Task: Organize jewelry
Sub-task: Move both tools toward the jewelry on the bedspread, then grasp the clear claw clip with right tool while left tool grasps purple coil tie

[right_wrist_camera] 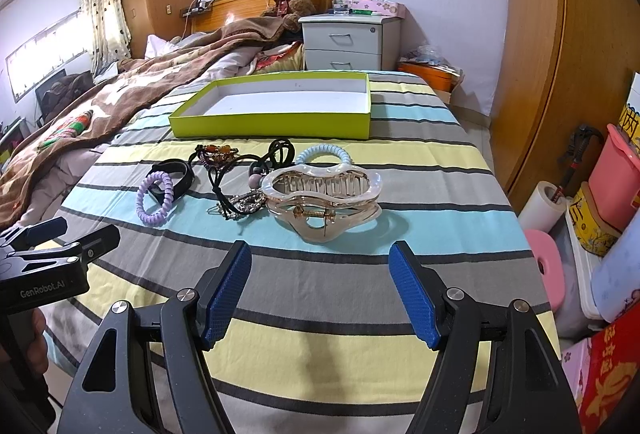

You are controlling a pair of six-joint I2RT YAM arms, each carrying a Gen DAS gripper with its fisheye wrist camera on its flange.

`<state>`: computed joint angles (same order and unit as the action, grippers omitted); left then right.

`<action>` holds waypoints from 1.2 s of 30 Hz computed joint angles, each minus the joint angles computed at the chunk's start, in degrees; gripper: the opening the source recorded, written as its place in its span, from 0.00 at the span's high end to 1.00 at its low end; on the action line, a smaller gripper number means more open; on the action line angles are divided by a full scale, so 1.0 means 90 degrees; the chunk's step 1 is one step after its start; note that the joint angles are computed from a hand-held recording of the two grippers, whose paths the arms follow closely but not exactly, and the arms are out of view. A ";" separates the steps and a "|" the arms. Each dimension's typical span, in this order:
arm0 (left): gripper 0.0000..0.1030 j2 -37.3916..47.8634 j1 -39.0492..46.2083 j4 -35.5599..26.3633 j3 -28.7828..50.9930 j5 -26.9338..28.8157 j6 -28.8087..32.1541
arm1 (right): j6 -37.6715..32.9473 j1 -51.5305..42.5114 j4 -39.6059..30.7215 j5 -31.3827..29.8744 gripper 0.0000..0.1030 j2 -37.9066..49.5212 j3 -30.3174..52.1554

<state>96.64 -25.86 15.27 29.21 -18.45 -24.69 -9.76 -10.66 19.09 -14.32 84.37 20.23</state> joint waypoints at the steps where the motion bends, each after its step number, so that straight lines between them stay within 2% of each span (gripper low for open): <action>1: 0.00 0.0013 0.0012 -0.0007 0.0012 0.0030 0.0009 | 0.0003 -0.0003 -0.0018 -0.0001 0.31 0.0012 0.0019; 20: 0.00 0.0006 0.0779 -0.0015 0.0222 0.0743 0.0389 | 0.0156 -0.0332 -0.0408 0.0049 0.31 0.0520 0.0897; 25: 0.00 0.0056 0.0915 -0.0161 0.0355 0.0959 0.0549 | 0.0179 -0.0448 -0.0657 -0.0129 0.31 0.0909 0.1431; 28: 0.00 0.0133 0.1067 -0.0177 0.0425 0.1252 0.0700 | -0.0002 -0.0505 -0.1192 -0.0236 0.31 0.1352 0.2041; 30: 0.00 0.0253 0.1143 -0.0251 0.0553 0.1400 0.0772 | -0.0217 -0.0586 -0.1522 -0.0559 0.31 0.1651 0.2428; 32: 0.00 0.0375 0.1194 -0.0356 0.0676 0.1507 0.0861 | -0.0624 -0.0630 -0.1946 -0.0896 0.31 0.1998 0.2887; 36: 0.00 0.0614 0.1273 -0.0566 0.0926 0.1674 0.0933 | -0.1296 -0.0609 -0.2791 -0.1000 0.31 0.2644 0.3733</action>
